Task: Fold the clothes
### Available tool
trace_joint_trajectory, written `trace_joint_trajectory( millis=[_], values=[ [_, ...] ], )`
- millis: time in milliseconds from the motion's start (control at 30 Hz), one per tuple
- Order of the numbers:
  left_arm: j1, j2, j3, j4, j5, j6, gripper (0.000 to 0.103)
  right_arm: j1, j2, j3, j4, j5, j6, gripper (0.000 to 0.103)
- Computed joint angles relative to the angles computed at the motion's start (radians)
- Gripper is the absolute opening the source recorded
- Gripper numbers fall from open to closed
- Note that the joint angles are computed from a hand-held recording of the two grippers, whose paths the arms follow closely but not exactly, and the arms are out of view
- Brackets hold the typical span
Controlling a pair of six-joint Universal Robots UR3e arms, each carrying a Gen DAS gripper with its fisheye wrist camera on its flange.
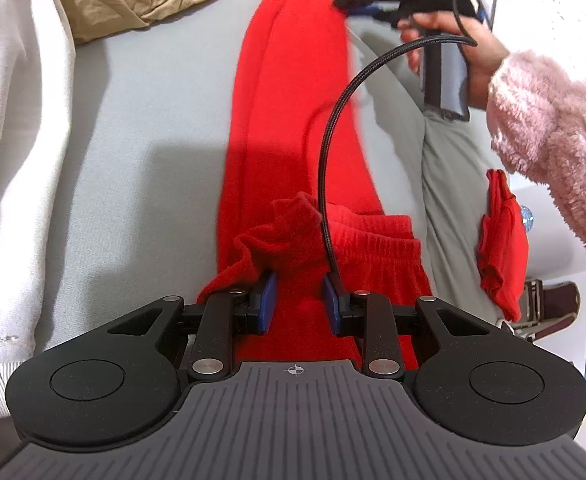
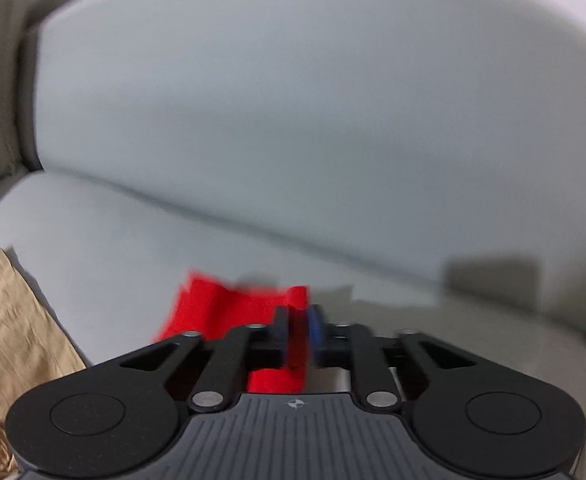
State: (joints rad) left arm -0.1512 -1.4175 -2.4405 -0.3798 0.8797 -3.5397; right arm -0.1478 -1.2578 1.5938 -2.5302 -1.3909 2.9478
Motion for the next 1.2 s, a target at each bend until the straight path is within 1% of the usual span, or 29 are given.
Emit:
trace_joint_trajectory(
  millis=[67,167,200,267,333,467,500,600,667,700,733,800,867,900,967,1000,1033,1100,1200],
  values=[
    [0.003,0.003,-0.001,-0.004,-0.002,0.003,0.031,-0.030,-0.019,0.021,-0.016,0.044,0.010,0.042],
    [0.006,0.004,-0.002,-0.006,-0.004,0.006,0.031,-0.073,-0.029,0.024,0.001,0.122,0.018,0.044],
    [0.008,0.005,-0.003,-0.008,-0.005,0.007,0.031,-0.083,-0.022,0.016,0.018,0.149,0.016,0.044],
    [0.013,0.012,-0.007,-0.014,-0.008,0.012,0.031,-0.117,-0.013,-0.009,0.129,0.212,-0.035,0.045],
    [0.016,0.018,-0.010,-0.019,-0.010,0.016,0.031,-0.108,0.011,-0.031,0.166,0.201,-0.084,0.045],
    [0.019,0.018,-0.012,-0.020,-0.014,0.018,0.031,-0.061,0.073,-0.057,0.112,0.171,-0.173,0.044],
    [0.020,0.017,-0.012,-0.020,-0.015,0.019,0.031,-0.059,0.081,-0.061,0.106,0.169,-0.174,0.043],
    [0.026,0.017,-0.015,-0.022,-0.022,0.022,0.031,-0.037,0.148,-0.108,0.076,0.150,-0.154,0.042],
    [0.030,0.018,-0.016,-0.027,-0.028,0.023,0.031,-0.058,0.160,-0.116,0.098,0.188,-0.144,0.031],
    [0.031,0.016,-0.015,-0.026,-0.030,0.022,0.031,-0.065,0.143,-0.102,0.113,0.205,-0.142,0.020],
    [0.031,0.012,-0.015,-0.024,-0.032,0.020,0.031,-0.074,0.139,-0.117,0.153,0.231,-0.139,0.013],
    [0.024,-0.001,-0.010,-0.011,-0.031,0.011,0.031,-0.066,0.123,-0.115,0.168,0.240,-0.149,0.012],
    [0.026,-0.004,-0.008,-0.014,-0.035,0.009,0.031,-0.088,0.049,-0.070,0.171,0.264,-0.238,0.012],
    [0.027,-0.006,-0.006,-0.015,-0.036,0.006,0.031,-0.104,0.016,-0.044,0.170,0.283,-0.266,0.012],
    [0.020,-0.013,0.005,-0.016,-0.034,0.000,0.031,-0.125,-0.093,0.058,0.124,0.335,-0.321,0.012],
    [0.019,-0.014,0.007,-0.016,-0.033,-0.001,0.031,-0.129,-0.115,0.068,0.119,0.347,-0.330,0.012],
    [0.017,-0.011,0.009,-0.019,-0.032,-0.001,0.031,-0.153,-0.177,0.098,0.128,0.384,-0.356,0.012],
    [0.012,0.002,0.014,-0.031,-0.026,0.010,0.031,-0.205,-0.270,0.135,0.170,0.453,-0.390,0.012],
    [0.000,0.070,0.028,-0.080,-0.010,0.059,0.030,-0.310,-0.473,0.181,0.333,0.605,-0.484,0.012]
  ],
)
